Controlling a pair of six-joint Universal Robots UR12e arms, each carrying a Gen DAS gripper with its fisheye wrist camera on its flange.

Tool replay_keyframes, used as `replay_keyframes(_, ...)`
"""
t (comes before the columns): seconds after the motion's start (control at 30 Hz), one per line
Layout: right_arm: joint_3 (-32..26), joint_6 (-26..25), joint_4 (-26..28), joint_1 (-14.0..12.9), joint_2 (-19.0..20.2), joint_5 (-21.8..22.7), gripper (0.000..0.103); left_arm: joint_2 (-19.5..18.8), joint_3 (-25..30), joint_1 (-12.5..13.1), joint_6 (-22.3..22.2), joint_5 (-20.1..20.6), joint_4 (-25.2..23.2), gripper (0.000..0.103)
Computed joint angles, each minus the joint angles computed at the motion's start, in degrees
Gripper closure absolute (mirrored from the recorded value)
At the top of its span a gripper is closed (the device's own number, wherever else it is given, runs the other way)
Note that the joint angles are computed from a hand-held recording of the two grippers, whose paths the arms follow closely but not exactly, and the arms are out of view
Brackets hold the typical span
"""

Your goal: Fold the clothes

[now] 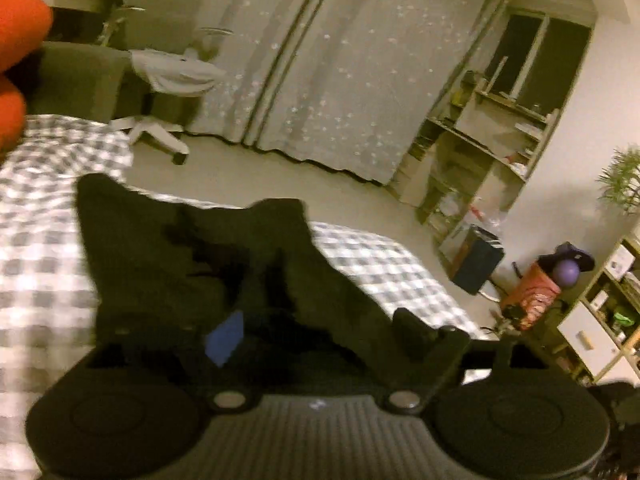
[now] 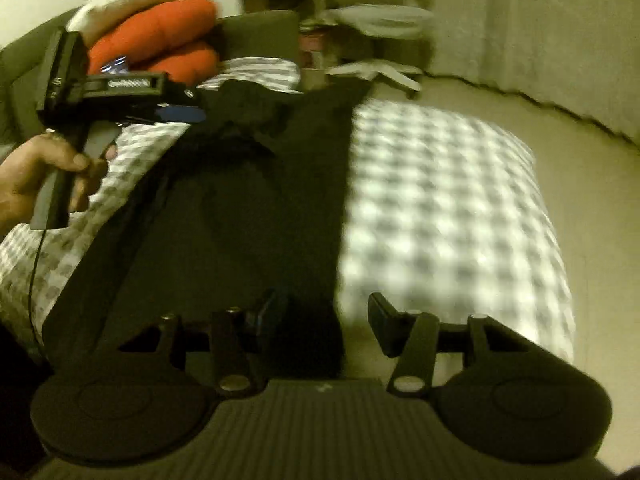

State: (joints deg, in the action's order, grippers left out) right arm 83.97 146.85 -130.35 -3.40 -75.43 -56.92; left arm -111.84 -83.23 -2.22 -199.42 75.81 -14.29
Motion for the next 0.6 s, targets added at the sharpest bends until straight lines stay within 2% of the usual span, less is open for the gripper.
replay_keyframes(0.07, 1.7, 2.3, -0.6, -0.7, -1.2, -0.6, 0.049, -0.9, 1.5, -0.6, -1.2, 0.6, -2.3, 0.018)
replay_keyframes(0.17, 3.1, -0.5, 2.5, -1.3, -2.6, 0.4, 0.053, -2.6, 3.8, -1.3, -2.7, 1.5, -6.1, 0.018)
replay_keyframes(0.2, 3.5, -0.9, 2.3, -1.2, -2.8, 0.0, 0.058, -3.1, 4.5, -1.7, -2.9, 2.9, -7.4, 0.018)
replay_keyframes(0.27, 4.3, -1.6, 2.1, -1.1, -3.3, -1.0, 0.062, -4.1, 5.8, -2.2, -2.7, 4.5, -9.1, 0.020)
replay_keyframes(0.3, 4.8, -1.9, 1.9, -1.0, -3.5, -1.5, 0.073, -4.4, 6.1, -2.4, -1.8, 4.6, -9.3, 0.021)
replay_keyframes(0.33, 5.2, -2.3, 1.7, -0.9, -3.7, -2.0, 0.084, -4.5, 6.2, -2.6, -0.8, 5.2, -9.0, 0.026)
replay_keyframes(0.37, 5.7, -2.3, 0.6, -0.8, -4.2, -2.2, 0.096, -4.7, 6.4, -2.8, 0.2, 5.9, -8.6, 0.044)
replay_keyframes(0.43, 7.1, -2.9, -2.1, -0.1, -5.5, -3.3, 0.096, -4.9, 6.9, -2.5, -0.8, 5.2, -9.3, 0.074)
replay_keyframes(0.53, 10.2, -6.1, -5.5, 1.5, -8.4, -5.3, 0.098, -4.6, 6.2, -1.8, -2.5, 3.5, -6.7, 0.092)
replay_keyframes(0.6, 12.6, -8.7, -8.3, 2.7, -10.2, -6.3, 0.099, -4.2, 5.3, -1.5, -2.6, 2.7, -4.1, 0.094)
